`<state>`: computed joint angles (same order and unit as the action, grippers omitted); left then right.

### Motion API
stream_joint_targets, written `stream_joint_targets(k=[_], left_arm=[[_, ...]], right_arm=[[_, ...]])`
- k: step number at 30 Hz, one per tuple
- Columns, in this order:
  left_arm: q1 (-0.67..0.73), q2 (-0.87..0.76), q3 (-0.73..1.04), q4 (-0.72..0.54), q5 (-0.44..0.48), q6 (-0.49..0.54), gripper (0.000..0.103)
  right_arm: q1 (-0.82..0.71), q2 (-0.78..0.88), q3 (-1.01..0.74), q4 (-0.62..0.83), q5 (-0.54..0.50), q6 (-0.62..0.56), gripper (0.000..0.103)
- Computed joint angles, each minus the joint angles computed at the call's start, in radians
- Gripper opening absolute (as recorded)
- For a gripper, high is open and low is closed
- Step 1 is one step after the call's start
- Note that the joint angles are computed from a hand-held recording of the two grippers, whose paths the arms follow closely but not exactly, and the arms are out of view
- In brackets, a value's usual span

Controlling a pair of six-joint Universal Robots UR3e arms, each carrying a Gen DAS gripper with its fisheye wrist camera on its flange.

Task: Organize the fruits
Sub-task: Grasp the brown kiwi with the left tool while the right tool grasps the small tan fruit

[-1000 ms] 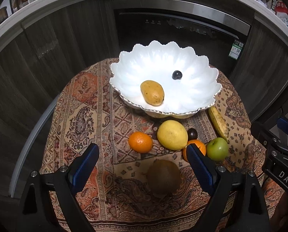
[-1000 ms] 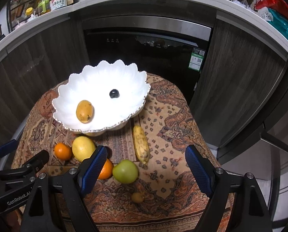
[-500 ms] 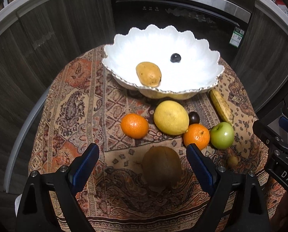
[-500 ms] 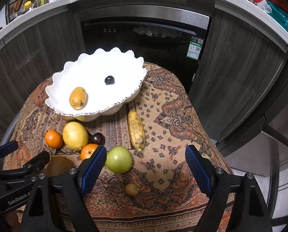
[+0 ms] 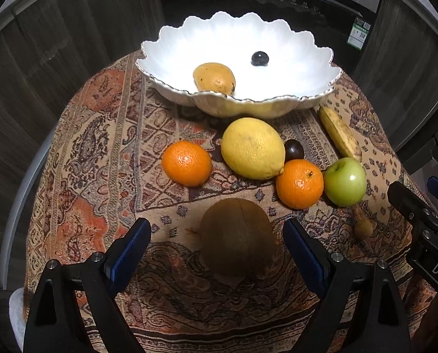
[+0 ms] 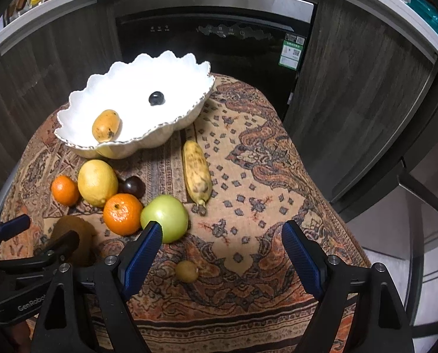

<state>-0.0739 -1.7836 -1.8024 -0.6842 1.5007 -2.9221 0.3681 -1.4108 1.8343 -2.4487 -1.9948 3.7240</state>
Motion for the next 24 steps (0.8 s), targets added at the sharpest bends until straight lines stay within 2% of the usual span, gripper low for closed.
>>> stream_joint_targets(k=[11,16,21,24], left_arm=[[-0.011,-0.042,-0.029,0.044,0.013,-0.002,0.088],[-0.017,-0.067,-0.023,0.043,0.004,0.007,0.072],[-0.032,-0.094,-0.013,0.042,0.003,0.007,0.063],[-0.036,-0.106,-0.010,0.047,-0.004,0.002,0.059]], right_arm=[[-0.011,0.014,0.042,-0.033,0.027,-0.005,0.084],[-0.016,0.014,0.063,-0.040,0.064,-0.004,0.084],[-0.019,0.010,0.090,-0.060,0.100,-0.009,0.083],[-0.028,0.009,0.105,-0.078,0.128,-0.013,0.078]])
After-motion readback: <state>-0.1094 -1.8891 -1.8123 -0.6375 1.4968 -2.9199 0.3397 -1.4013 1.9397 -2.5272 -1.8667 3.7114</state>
